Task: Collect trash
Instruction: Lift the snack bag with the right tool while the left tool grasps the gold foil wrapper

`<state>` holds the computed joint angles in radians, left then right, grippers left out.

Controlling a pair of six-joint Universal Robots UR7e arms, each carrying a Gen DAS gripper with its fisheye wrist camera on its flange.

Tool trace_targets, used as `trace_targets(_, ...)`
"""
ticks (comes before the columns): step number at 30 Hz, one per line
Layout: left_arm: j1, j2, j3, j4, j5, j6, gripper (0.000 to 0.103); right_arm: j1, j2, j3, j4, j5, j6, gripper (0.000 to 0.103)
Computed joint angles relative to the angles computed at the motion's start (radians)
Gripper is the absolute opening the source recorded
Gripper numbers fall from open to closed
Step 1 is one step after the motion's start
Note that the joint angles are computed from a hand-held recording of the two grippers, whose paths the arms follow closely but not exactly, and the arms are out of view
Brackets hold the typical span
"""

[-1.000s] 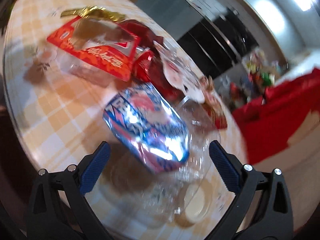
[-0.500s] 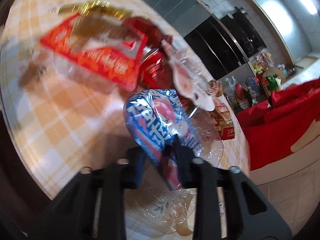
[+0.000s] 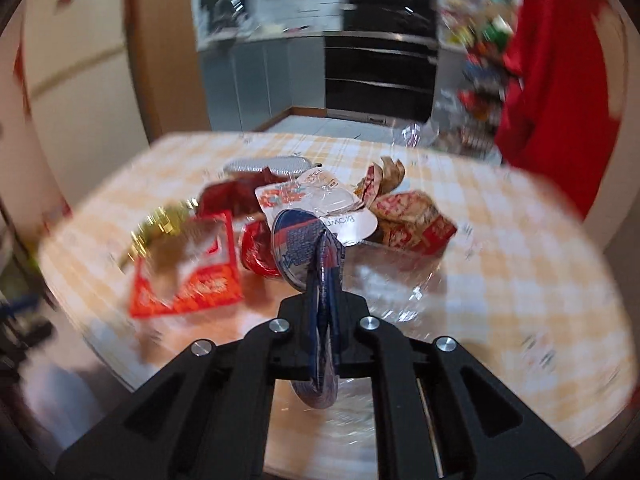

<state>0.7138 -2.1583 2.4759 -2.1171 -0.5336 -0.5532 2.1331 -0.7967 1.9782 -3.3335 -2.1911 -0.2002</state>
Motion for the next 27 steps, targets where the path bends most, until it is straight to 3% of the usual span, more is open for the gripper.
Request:
trace_targets(4, -0.009, 0.0, 0.001, 0.003, -0.008, 0.01, 0.098, -0.036, -0.048, 0.06, -0.004, 0.092, 0.146, 0.009)
trace_targets(10, 0.03, 0.068, -0.018, -0.149, -0.029, 0.162, 0.097, -0.043, -0.054, 0.117, -0.074, 0.099, 0.18, 0.009)
trace_targets(13, 0.085, 0.174, -0.043, -0.327, -0.03, 0.341, 0.097, -0.044, -0.057, 0.129, -0.087, 0.106, 0.184, 0.009)
trace_targets(16, 0.15, 0.308, -0.088, -0.47, -0.035, 0.518, 0.089, -0.047, -0.062, 0.134, -0.09, 0.117, 0.191, 0.009)
trace_targets(22, 0.265, 0.559, -0.23, -0.59, -0.044, 0.697, 0.078, -0.047, -0.067, 0.149, -0.103, 0.135, 0.203, 0.009)
trace_targets(27, 0.288, 0.723, -0.301, -0.624, 0.063, 0.844, 0.073, -0.047, -0.08, 0.162, -0.099, 0.137, 0.205, 0.009)
